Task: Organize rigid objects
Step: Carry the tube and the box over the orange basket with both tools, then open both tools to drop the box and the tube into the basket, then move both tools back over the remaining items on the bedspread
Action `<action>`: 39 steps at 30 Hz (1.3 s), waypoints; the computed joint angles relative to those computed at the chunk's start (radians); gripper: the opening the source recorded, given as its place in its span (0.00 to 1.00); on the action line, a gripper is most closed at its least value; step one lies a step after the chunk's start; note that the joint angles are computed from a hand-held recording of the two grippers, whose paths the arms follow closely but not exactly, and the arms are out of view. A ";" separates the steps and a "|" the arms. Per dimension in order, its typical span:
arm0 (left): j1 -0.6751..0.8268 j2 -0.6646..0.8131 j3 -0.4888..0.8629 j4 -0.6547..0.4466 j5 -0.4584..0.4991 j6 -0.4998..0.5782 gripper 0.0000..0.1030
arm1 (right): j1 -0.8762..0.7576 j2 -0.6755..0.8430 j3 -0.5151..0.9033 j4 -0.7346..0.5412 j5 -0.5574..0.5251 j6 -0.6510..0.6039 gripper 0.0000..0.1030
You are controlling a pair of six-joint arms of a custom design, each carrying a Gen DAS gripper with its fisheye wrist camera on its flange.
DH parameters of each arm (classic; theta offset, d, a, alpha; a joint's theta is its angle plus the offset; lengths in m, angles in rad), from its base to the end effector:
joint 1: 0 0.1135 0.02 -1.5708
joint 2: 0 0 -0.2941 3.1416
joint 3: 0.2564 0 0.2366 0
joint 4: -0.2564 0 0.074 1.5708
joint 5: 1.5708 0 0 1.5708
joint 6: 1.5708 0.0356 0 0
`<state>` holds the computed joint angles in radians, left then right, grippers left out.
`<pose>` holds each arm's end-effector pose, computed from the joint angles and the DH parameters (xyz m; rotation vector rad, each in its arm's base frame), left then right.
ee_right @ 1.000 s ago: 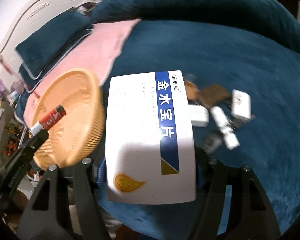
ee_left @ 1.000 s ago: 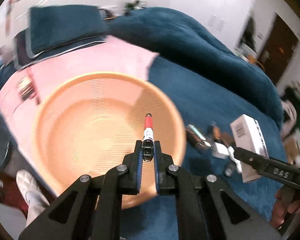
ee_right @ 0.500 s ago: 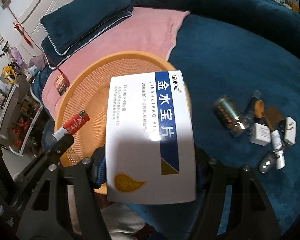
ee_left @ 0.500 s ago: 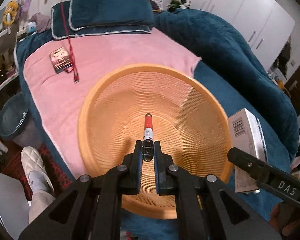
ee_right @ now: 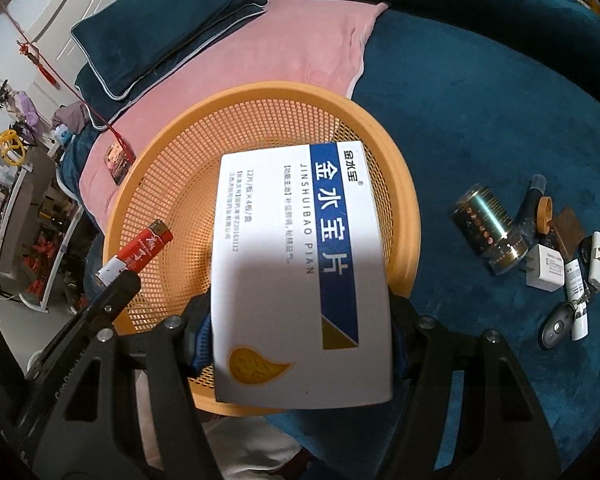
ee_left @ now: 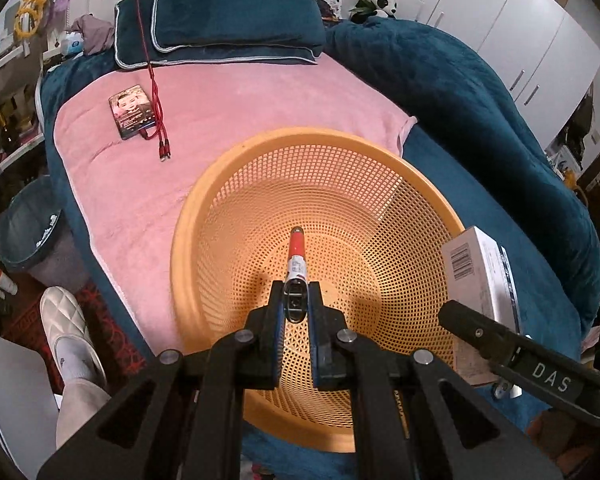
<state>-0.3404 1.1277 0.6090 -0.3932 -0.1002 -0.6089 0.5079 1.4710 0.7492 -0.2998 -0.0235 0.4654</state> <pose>0.1797 -0.0599 0.2313 -0.3767 2.4691 -0.2789 0.2262 0.1269 0.2065 -0.0649 2.6411 0.3755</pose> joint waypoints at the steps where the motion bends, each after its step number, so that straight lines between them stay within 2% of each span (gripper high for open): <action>1: -0.003 0.004 0.003 -0.003 -0.005 0.000 0.08 | -0.003 -0.003 -0.002 0.004 -0.003 0.001 0.66; 3: -0.012 0.012 0.011 -0.014 -0.022 -0.009 0.08 | -0.006 -0.004 -0.005 0.011 0.000 0.005 0.66; 5: -0.010 0.015 0.014 -0.024 -0.030 -0.023 0.12 | -0.010 -0.016 -0.003 -0.002 0.013 -0.001 0.68; 6: -0.008 0.013 0.012 -0.025 -0.028 -0.030 0.29 | -0.014 -0.024 -0.004 -0.011 0.018 -0.011 0.73; 7: 0.000 0.009 0.009 -0.020 -0.019 -0.036 0.56 | -0.014 -0.032 -0.005 -0.015 0.024 -0.014 0.76; 8: 0.005 0.002 0.005 -0.020 -0.016 -0.042 0.70 | -0.013 -0.040 -0.008 -0.014 0.031 -0.015 0.80; 9: 0.009 -0.007 0.002 -0.016 -0.016 -0.048 0.90 | -0.017 -0.052 -0.013 -0.015 0.035 -0.021 0.84; 10: 0.010 -0.014 0.002 -0.015 -0.023 -0.049 1.00 | -0.022 -0.065 -0.017 -0.018 0.035 -0.027 0.85; 13: -0.028 -0.040 0.002 -0.024 -0.087 -0.053 1.00 | -0.040 -0.101 -0.029 -0.029 0.031 -0.050 0.90; 15: -0.039 -0.038 0.006 -0.031 -0.085 -0.049 1.00 | -0.047 -0.124 -0.032 -0.045 0.040 -0.066 1.00; 19: -0.054 -0.026 0.014 -0.052 -0.079 -0.057 1.00 | -0.053 -0.159 -0.045 -0.057 0.068 -0.072 1.00; 39: -0.199 -0.002 0.050 -0.089 -0.153 -0.096 1.00 | -0.195 -0.288 -0.145 -0.115 0.020 -0.148 1.00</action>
